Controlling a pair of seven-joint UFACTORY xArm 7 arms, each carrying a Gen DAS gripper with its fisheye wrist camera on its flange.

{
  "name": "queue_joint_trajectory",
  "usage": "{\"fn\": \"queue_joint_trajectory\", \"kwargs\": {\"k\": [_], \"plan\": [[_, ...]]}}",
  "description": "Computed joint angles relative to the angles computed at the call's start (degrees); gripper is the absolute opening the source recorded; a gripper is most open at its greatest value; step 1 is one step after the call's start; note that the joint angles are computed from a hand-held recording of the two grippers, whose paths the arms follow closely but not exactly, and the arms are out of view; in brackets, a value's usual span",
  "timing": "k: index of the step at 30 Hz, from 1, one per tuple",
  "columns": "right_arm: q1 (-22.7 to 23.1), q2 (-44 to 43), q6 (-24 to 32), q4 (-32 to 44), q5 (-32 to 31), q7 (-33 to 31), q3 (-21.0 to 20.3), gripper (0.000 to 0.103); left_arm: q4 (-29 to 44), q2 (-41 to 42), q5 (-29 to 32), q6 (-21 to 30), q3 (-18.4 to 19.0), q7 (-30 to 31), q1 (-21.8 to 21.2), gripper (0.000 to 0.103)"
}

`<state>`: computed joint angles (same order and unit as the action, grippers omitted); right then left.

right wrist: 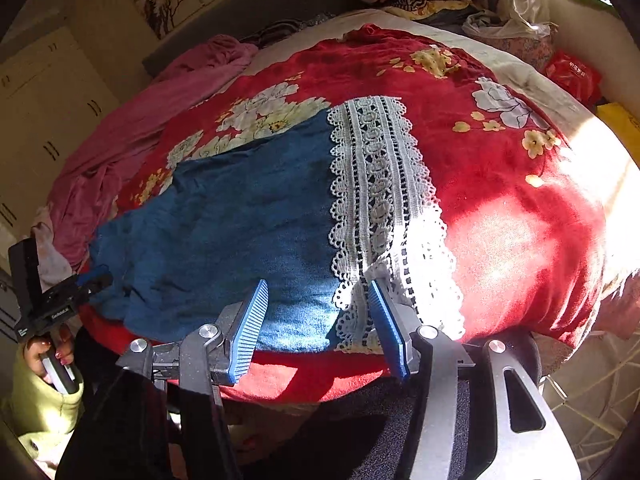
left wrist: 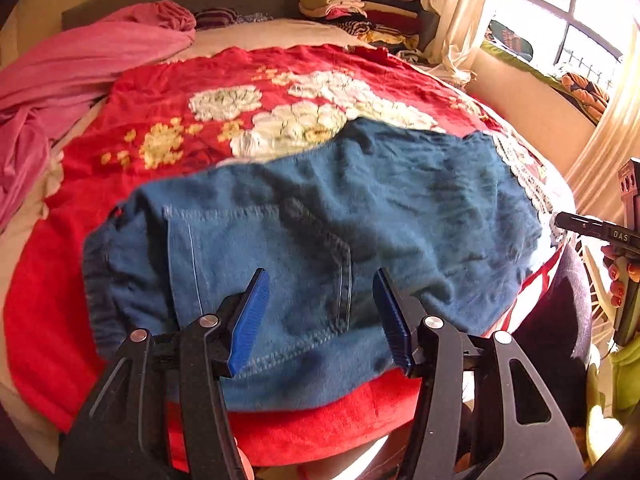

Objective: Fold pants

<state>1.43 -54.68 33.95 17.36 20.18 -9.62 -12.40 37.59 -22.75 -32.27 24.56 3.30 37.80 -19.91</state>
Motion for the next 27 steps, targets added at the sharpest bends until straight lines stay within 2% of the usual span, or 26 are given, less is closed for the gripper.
{"fn": "queue_joint_trajectory", "kwargs": {"k": [3, 5, 8, 9, 11, 13, 16, 19, 21, 22, 23, 24, 27], "plan": [[-0.92, 6.11, -2.60, 4.82, -0.98, -1.45, -1.66, 0.055, 6.56, 4.76, -0.23, 0.03, -0.77, -0.44, -0.39, 0.047], [1.53, 11.34, -4.18, 8.75, 0.91, -4.62, -5.15, 0.056, 10.85, 8.73, 0.32, -0.82, -2.20, -0.72, -0.21, 0.047], [6.44, 21.26, -2.13, 16.49, 5.76, -11.35, -10.68, 0.056, 18.48, 15.50, -1.05, 2.72, -3.66, -0.35, 0.42, 0.050], [6.67, 23.81, -2.26, 17.89, 6.74, -12.63, -10.74, 0.056, 20.35, 17.47, -0.60, 3.27, -4.58, -0.50, 0.94, 0.051], [8.59, 29.33, -1.96, 21.68, 10.94, -16.82, -12.66, 0.056, 23.13, 21.01, 3.55, 2.98, -6.74, -2.13, 2.21, 0.053], [11.31, 34.85, 0.41, 25.93, 17.74, -22.26, -15.98, 0.056, 25.56, 24.07, 6.33, 3.45, -8.46, -2.25, 3.20, 0.055], [13.79, 43.90, 9.58, 32.58, 27.94, -31.02, -20.53, 0.056, 30.30, 28.81, 7.89, 6.91, -10.20, -2.73, 4.58, 0.057], [12.77, 49.09, 12.31, 35.01, 30.01, -34.03, -19.19, 0.056, 34.39, 33.21, 10.21, 8.64, -11.26, -5.31, 5.50, 0.057], [11.63, 48.88, 12.32, 34.42, 31.80, -35.18, -17.87, 0.053, 37.02, 35.64, 6.76, 11.15, -12.72, -3.68, 7.27, 0.057], [10.97, 48.35, 13.09, 34.19, 32.86, -36.51, -17.42, 0.038, 38.25, 36.67, 4.78, 12.91, -13.40, -3.02, 8.11, 0.053], [10.36, 47.38, 13.45, 33.58, 33.62, -38.13, -16.86, 0.031, 39.74, 37.78, 3.62, 15.34, -13.81, -2.94, 8.69, 0.022], [9.86, 45.81, 12.20, 32.47, 33.06, -39.38, -15.71, 0.027, 40.63, 38.47, 3.26, 16.80, -14.08, -2.99, 8.88, 0.011], [8.31, 41.69, 9.96, 29.94, 33.16, -42.66, -12.73, 0.023, 40.13, 37.93, 3.19, 15.37, -14.60, -2.08, 8.58, 0.007]]}}
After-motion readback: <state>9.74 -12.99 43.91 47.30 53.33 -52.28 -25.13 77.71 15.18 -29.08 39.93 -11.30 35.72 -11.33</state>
